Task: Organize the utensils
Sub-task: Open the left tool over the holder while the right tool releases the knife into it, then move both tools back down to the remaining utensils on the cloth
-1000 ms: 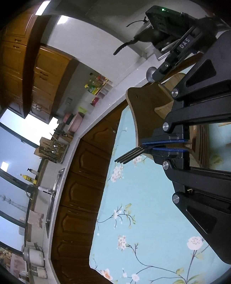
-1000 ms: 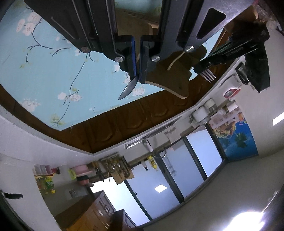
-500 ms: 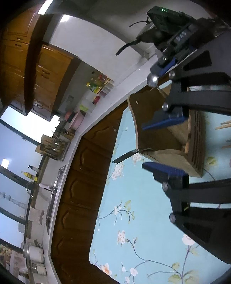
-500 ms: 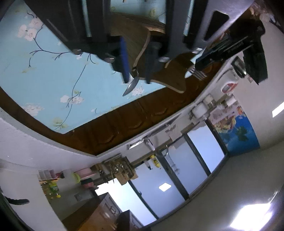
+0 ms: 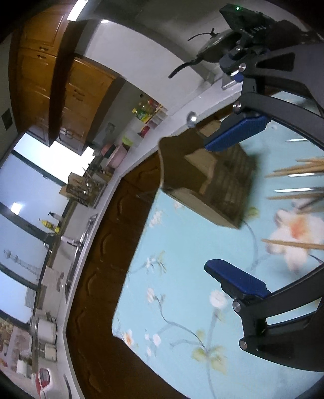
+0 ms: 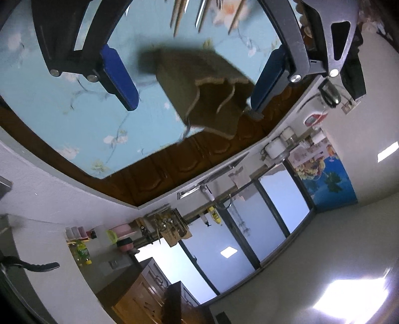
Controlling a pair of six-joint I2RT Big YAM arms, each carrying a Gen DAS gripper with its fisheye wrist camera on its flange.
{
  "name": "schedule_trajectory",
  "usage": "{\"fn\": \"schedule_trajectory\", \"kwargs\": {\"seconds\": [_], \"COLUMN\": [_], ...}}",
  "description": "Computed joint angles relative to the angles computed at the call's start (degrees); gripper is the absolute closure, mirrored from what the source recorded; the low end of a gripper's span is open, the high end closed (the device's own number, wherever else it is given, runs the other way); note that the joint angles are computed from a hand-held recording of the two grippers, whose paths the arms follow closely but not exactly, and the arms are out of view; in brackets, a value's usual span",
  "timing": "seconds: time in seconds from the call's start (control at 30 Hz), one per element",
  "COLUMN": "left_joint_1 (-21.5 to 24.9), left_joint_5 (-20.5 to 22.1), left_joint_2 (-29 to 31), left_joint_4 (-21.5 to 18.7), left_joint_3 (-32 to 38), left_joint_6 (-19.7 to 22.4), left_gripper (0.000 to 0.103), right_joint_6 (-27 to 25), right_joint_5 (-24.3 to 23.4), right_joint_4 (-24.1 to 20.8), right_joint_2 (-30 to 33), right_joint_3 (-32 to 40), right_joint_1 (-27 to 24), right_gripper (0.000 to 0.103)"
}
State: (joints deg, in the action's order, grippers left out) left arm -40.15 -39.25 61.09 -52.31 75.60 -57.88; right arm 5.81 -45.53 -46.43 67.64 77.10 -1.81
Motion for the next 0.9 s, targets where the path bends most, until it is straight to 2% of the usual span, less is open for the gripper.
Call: {"fn": "schedule_trajectory", "kwargs": {"seconds": [0.13, 0.3, 0.33, 0.37, 0.5, 0.67, 0.9], "left_joint_1": [-5.5, -12.6, -14.6, -15.1, -20.0, -22.0, -20.6], "left_joint_5": [-4.9, -9.2, -10.1, -10.2, -10.8, -9.7, -7.6], "left_joint_2": [-2.1, -3.3, -3.6, -3.8, -3.2, -2.5, -2.6], "left_joint_4": [-6.1, -16.2, -18.7, -19.5, -26.9, -29.7, -29.0], "left_joint_3": [-1.7, -2.8, -3.2, -3.5, -4.2, -4.9, -5.1], "left_joint_6": [-7.2, -18.7, -22.4, -23.5, -32.5, -34.5, -32.4], "left_gripper": [0.012, 0.012, 0.012, 0.012, 0.012, 0.012, 0.012], "right_joint_6": [-6.7, -13.7, -15.4, -16.5, -22.7, -25.7, -25.1], "right_joint_5": [-1.4, -1.1, -0.7, -0.7, 0.2, 2.1, 3.7], "right_joint_4": [-7.2, -14.0, -15.4, -16.2, -20.6, -22.8, -23.5], "right_joint_2": [-2.9, -6.0, -6.7, -7.2, -10.1, -12.1, -12.6], "right_joint_3": [-1.9, -4.3, -4.9, -5.3, -7.9, -10.0, -10.7], "right_joint_1": [-2.3, -5.3, -5.9, -6.3, -7.4, -6.5, -3.9], "right_gripper": [0.010, 0.010, 0.010, 0.010, 0.010, 0.011, 0.014]}}
